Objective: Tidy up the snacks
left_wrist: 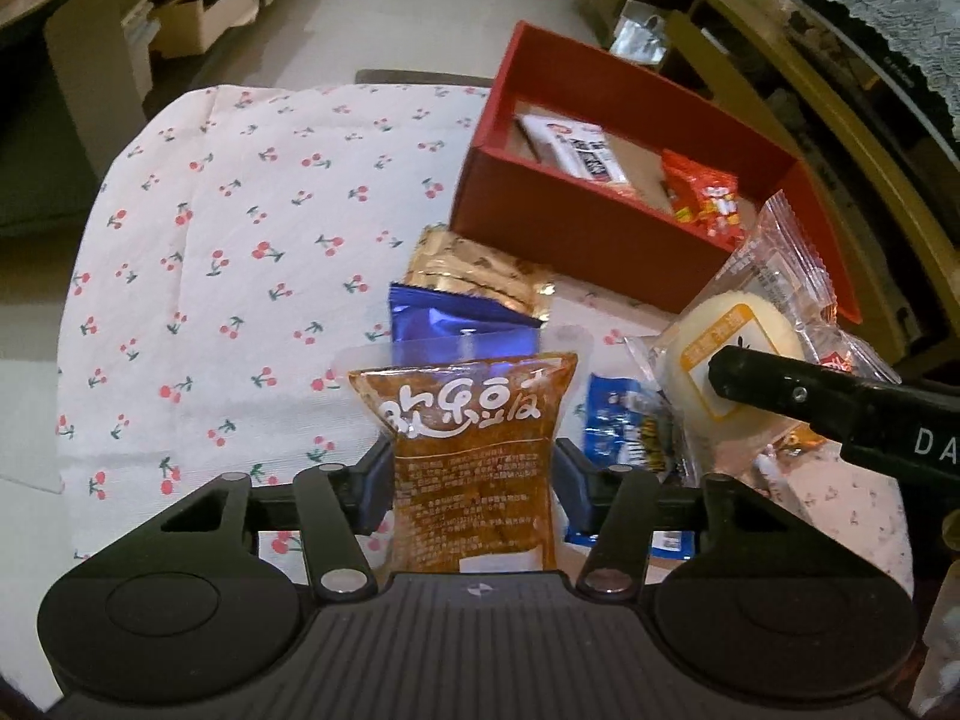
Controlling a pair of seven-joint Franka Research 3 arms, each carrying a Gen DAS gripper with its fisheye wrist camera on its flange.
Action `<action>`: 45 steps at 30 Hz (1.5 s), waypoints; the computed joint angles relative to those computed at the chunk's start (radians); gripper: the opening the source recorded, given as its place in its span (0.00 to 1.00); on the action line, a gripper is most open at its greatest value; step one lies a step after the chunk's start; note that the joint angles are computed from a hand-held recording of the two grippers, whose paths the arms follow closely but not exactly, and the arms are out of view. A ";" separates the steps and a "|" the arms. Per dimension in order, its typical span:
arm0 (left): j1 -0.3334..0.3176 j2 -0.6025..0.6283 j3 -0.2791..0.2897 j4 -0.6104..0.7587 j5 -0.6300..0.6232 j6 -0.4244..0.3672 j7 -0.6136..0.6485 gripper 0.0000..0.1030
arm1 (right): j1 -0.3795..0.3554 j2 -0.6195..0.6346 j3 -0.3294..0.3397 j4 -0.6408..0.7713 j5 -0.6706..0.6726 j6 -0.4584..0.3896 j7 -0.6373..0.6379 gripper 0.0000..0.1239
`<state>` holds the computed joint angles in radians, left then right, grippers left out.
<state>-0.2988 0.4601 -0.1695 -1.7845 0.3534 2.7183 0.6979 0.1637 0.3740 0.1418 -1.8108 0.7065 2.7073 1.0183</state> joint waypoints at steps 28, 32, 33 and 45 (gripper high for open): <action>-0.145 0.105 0.025 0.166 0.217 -0.208 0.183 0.93 | -0.040 -0.016 -0.016 -0.029 0.033 -0.042 -0.026 0.49; -0.103 0.136 -0.013 0.200 0.140 -0.255 0.280 0.95 | -0.038 -0.019 -0.017 -0.034 0.037 -0.045 -0.032 0.49; -0.085 0.143 -0.026 0.208 0.103 -0.260 0.302 0.96 | -0.038 -0.020 -0.017 -0.034 0.038 -0.045 -0.033 0.49; -0.046 0.101 -0.042 0.133 -0.031 -0.194 0.413 0.72 | -0.033 -0.010 -0.019 -0.022 0.029 -0.046 -0.028 0.49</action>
